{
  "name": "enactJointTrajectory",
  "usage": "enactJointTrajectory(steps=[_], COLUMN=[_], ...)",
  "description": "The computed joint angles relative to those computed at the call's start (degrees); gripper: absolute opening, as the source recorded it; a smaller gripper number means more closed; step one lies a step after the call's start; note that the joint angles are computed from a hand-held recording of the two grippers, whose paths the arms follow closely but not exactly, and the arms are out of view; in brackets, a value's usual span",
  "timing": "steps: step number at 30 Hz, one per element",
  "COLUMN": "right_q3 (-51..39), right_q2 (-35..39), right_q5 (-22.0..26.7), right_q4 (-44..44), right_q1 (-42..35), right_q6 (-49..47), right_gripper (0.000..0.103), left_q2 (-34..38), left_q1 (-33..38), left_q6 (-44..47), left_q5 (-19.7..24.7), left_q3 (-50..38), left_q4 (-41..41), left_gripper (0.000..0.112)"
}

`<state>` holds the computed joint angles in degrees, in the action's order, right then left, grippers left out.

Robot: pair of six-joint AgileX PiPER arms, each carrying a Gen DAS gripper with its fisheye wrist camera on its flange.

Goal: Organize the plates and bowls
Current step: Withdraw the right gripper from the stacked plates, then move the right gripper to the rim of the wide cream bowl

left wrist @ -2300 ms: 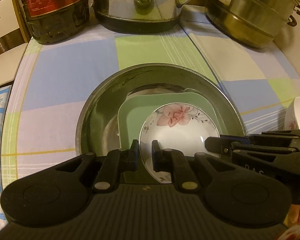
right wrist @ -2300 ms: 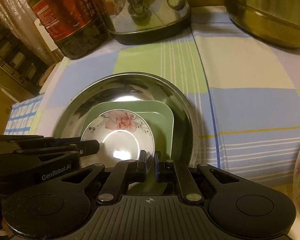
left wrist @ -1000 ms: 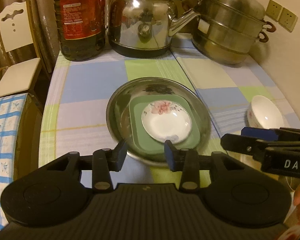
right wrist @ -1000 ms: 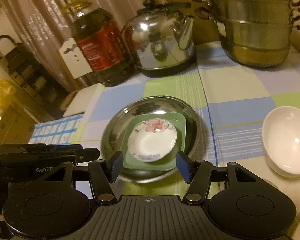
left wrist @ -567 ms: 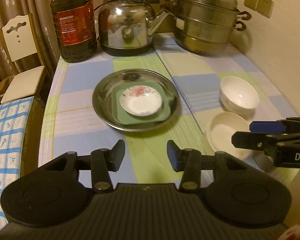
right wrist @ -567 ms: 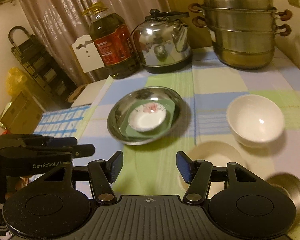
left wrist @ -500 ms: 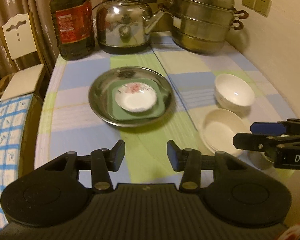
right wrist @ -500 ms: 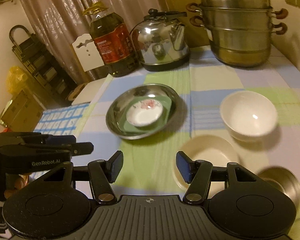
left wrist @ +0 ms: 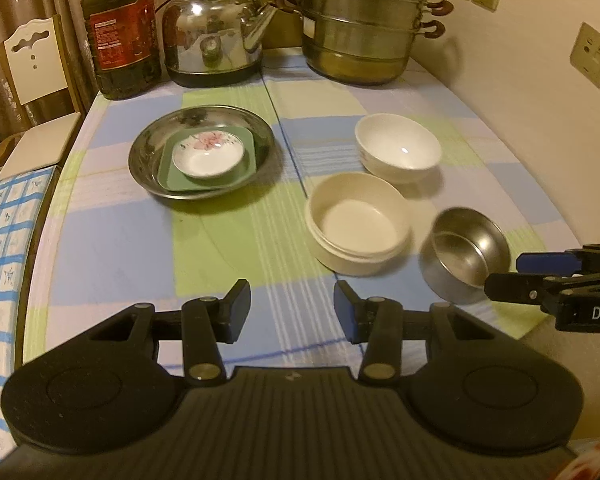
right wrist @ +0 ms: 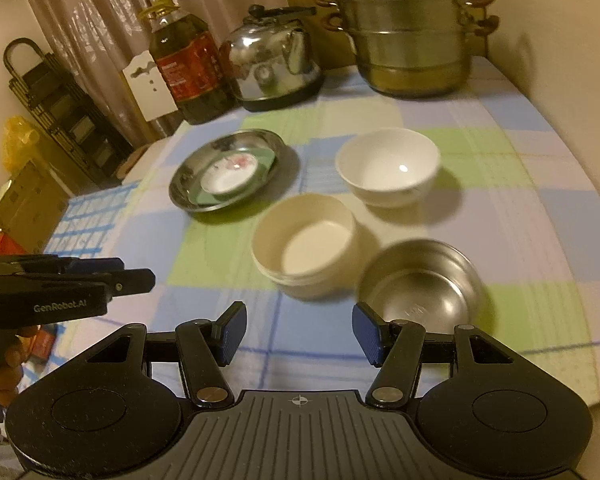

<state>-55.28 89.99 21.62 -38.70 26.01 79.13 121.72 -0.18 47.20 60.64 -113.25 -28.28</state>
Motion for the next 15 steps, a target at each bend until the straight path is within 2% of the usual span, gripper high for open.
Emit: enactJointTrajectory(steps=[7, 15], right_q3=[7.42, 12.89], right_q2=[-6.64, -12.37], right_q5=[0.91, 4.33], right_q4=[2.06, 2.65], right_q1=[1.28, 3.89], right_q6=[-0.64, 0.09], right_gripper=[0.059, 0.059], left_q2=[-9.50, -16.46], left_q1=[-0.91, -1.95], left_q6=[1.18, 1.14], left_q5=[-6.29, -10.00], left_q3=[15.74, 26.13], left_q4=[0.19, 0.79], left_gripper=[0.043, 0.043])
